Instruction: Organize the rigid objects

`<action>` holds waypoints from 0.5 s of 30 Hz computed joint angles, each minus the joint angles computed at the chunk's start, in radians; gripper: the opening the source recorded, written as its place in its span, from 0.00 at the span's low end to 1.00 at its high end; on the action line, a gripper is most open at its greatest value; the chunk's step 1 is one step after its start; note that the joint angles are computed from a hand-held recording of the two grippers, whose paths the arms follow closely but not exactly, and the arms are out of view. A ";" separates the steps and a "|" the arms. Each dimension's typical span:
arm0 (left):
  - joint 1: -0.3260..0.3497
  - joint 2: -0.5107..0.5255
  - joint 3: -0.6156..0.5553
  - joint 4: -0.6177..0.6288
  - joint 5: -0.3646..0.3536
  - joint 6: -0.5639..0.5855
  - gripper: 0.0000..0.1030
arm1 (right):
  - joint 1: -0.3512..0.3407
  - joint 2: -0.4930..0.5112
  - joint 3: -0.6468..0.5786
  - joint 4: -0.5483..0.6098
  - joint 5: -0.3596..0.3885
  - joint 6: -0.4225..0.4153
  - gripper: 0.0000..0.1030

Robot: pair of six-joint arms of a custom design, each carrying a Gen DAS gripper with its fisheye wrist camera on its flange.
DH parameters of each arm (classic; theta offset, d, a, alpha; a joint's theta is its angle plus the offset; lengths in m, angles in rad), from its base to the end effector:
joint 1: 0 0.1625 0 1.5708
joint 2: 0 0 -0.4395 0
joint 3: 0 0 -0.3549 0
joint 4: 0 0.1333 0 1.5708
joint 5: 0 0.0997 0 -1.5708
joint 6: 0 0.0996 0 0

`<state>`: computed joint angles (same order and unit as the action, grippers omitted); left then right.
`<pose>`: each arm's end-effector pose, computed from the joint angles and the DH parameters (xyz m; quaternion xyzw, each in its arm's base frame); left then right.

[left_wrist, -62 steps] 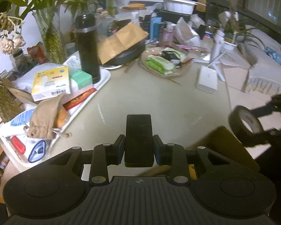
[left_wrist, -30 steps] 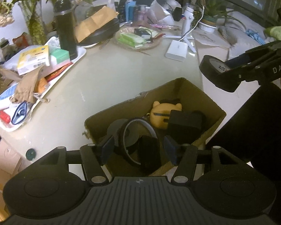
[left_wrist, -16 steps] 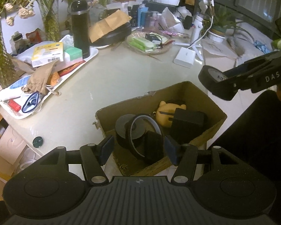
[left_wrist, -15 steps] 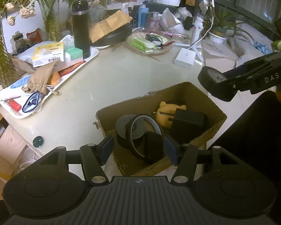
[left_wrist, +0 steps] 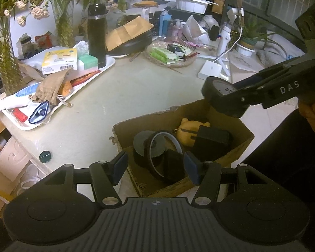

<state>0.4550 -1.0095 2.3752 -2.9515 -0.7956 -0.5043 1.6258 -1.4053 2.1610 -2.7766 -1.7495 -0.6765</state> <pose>-0.2764 -0.3612 0.1175 0.2760 0.8837 -0.2785 0.2556 0.1409 -0.4561 0.3077 0.3286 -0.9138 0.1850 0.1508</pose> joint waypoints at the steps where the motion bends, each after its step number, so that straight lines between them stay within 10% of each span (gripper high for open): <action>1: 0.000 -0.001 0.000 0.001 0.002 -0.003 0.56 | 0.004 0.007 -0.002 -0.001 0.002 -0.001 0.73; 15: -0.018 -0.015 0.003 0.028 0.037 -0.070 0.74 | 0.018 0.029 0.019 -0.047 -0.028 -0.028 1.00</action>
<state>0.4375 -1.0248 2.3787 -2.9239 -0.7583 -0.5739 1.6435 -1.3763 2.1795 -2.8238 -1.7771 -0.7047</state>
